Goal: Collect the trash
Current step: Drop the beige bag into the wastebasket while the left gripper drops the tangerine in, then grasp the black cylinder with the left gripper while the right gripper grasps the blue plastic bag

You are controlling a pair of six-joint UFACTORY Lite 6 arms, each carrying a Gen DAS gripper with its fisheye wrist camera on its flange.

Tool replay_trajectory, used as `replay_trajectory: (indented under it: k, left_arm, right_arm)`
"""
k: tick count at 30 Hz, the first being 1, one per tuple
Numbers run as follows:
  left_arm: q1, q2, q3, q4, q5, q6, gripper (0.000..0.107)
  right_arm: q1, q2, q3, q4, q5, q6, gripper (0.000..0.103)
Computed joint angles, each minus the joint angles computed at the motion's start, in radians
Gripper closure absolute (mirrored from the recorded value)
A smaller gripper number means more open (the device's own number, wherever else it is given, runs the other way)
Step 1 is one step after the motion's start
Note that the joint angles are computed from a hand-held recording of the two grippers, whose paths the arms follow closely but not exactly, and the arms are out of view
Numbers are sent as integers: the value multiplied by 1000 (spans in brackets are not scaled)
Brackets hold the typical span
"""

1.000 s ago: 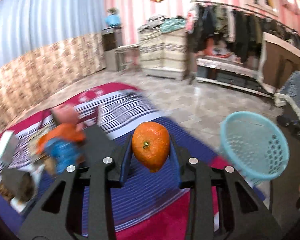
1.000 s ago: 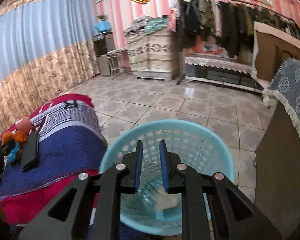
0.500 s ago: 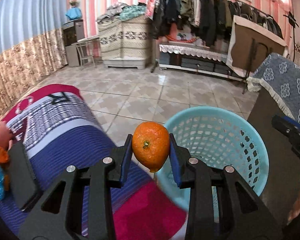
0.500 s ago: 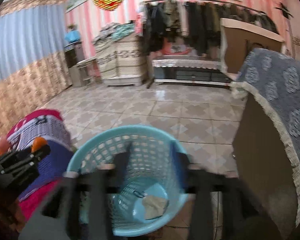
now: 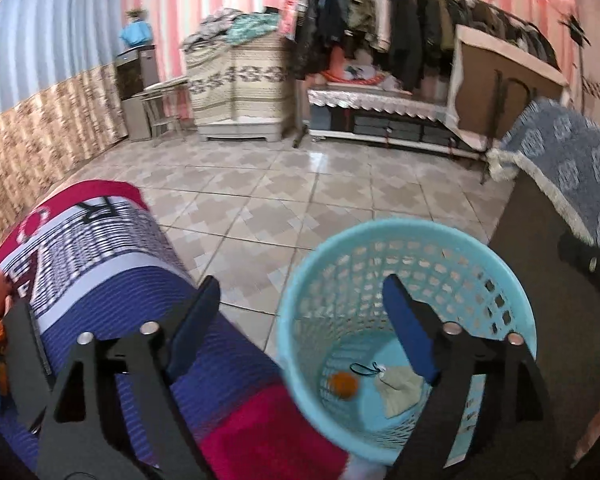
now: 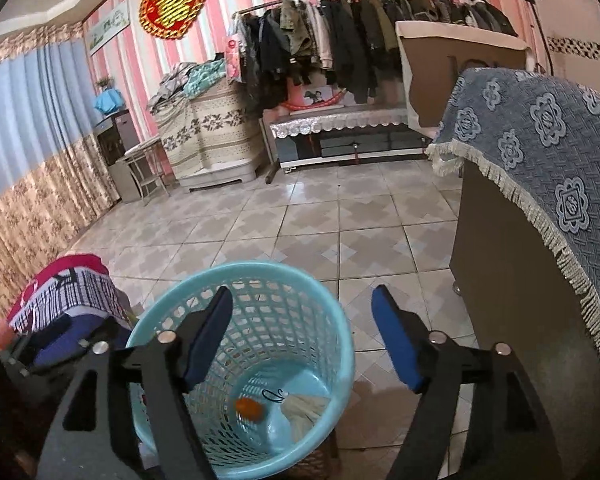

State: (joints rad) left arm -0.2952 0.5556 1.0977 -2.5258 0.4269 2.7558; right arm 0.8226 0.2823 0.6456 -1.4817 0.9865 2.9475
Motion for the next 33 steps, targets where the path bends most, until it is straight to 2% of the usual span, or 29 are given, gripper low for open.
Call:
replay_trajectory:
  k: [4, 7, 12, 16, 23, 28, 33]
  left_arm:
    - [86, -83, -74, -16, 34, 21, 12]
    - [185, -161, -152, -33, 67, 65, 10]
    - [429, -244, -198, 175, 107, -57, 10]
    - [642, -245, -160, 338, 133, -140, 10]
    - [978, -33, 108, 620, 142, -316, 10]
    - [1070, 166, 332, 763, 85, -446, 10]
    - [1092, 339, 536, 922, 43, -592, 10]
  right_arm:
    - [15, 44, 63, 17, 12, -52, 14]
    - [20, 80, 119, 9, 4, -77, 10]
    - [52, 192, 294, 28, 1, -180, 6]
    - [85, 283, 443, 41, 4, -268, 5]
    - [123, 462, 737, 67, -39, -437, 5]
    - [149, 589, 942, 149, -26, -602, 5]
    - [156, 683, 1093, 195, -58, -708, 5]
